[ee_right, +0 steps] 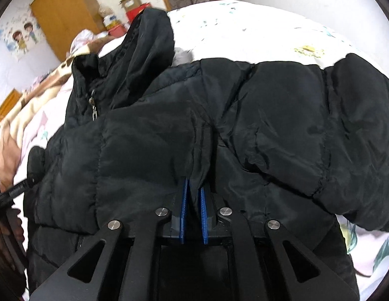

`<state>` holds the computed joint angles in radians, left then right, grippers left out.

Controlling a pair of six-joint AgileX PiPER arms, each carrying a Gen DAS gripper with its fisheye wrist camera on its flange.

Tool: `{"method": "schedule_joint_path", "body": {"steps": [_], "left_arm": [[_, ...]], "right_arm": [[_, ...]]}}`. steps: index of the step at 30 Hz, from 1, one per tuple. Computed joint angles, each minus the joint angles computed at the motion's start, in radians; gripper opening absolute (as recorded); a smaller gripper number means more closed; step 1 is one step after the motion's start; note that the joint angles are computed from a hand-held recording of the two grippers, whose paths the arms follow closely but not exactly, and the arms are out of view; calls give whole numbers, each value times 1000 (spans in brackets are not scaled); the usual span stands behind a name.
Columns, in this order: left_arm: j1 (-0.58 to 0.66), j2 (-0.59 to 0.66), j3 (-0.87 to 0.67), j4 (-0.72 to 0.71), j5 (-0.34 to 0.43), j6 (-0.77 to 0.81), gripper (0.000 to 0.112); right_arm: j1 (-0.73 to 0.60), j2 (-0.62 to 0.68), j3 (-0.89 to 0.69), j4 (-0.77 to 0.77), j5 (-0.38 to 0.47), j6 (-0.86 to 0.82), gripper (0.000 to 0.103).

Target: Fold large clothes

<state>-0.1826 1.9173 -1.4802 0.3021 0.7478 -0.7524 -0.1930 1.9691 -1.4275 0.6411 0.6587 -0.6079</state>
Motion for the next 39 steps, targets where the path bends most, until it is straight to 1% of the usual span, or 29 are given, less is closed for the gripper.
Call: {"method": "schedule_joint_path", "body": {"steps": [1, 2, 3, 4, 5, 6, 7, 9, 11, 13, 14, 15, 18, 19, 21, 23, 25, 28, 31, 35, 39], "left_arm": [[-1, -22, 11, -14, -1, 0, 87], [-6, -38, 20, -8, 2, -10, 87], [-17, -63, 26, 3, 19, -23, 86], [-26, -86, 36, 10, 23, -34, 85], [-40, -130, 63, 16, 10, -52, 85], [-55, -161, 76, 20, 8, -65, 85], [-74, -183, 80, 35, 15, -80, 85], [-137, -232, 80, 78, 37, -119, 85], [-205, -255, 58, 105, 68, -137, 85], [-265, -270, 37, 113, 76, -138, 85], [-297, -269, 17, 113, 87, -138, 85], [-335, -263, -9, 116, 102, -146, 85], [-417, -222, -89, 99, 130, -145, 85], [-443, -203, -117, 81, 121, -135, 86], [-478, -156, -170, 63, 119, -109, 86], [-519, -72, -270, 56, 165, -82, 86], [-534, -15, -335, 9, 170, -46, 86], [-552, 43, -397, -20, 184, -28, 86], [-563, 79, -437, -40, 200, -15, 86], [-565, 93, -440, -43, 204, -11, 86], [-544, 96, -415, -48, 196, -13, 86]], "right_arm": [[-23, -19, 4, 34, 26, -20, 15], [-41, -27, 2, 66, 41, -41, 22], [-84, -62, 30, 138, 58, -93, 31], [-112, -90, 52, 177, 63, -118, 38], [-151, -119, 80, 231, 72, -165, 50], [-220, -157, 114, 307, 101, -231, 58], [-251, -173, 133, 342, 108, -262, 59], [-378, -215, 168, 399, 149, -315, 59], [-481, -226, 172, 410, 166, -317, 60], [-569, -211, 166, 421, 158, -315, 66], [-608, -198, 158, 426, 153, -310, 71], [-663, -173, 138, 423, 148, -283, 72], [-777, -80, 46, 436, 218, -212, 72], [-813, -38, 10, 450, 242, -176, 72], [-842, 21, -53, 435, 257, -116, 72], [-849, 75, -117, 407, 286, -72, 72], [-846, 109, -153, 405, 300, -44, 72], [-836, 141, -184, 438, 300, -44, 72], [-827, 184, -235, 470, 321, -4, 72], [-806, 222, -296, 481, 320, 28, 72], [-787, 249, -353, 445, 321, 89, 72]]}}
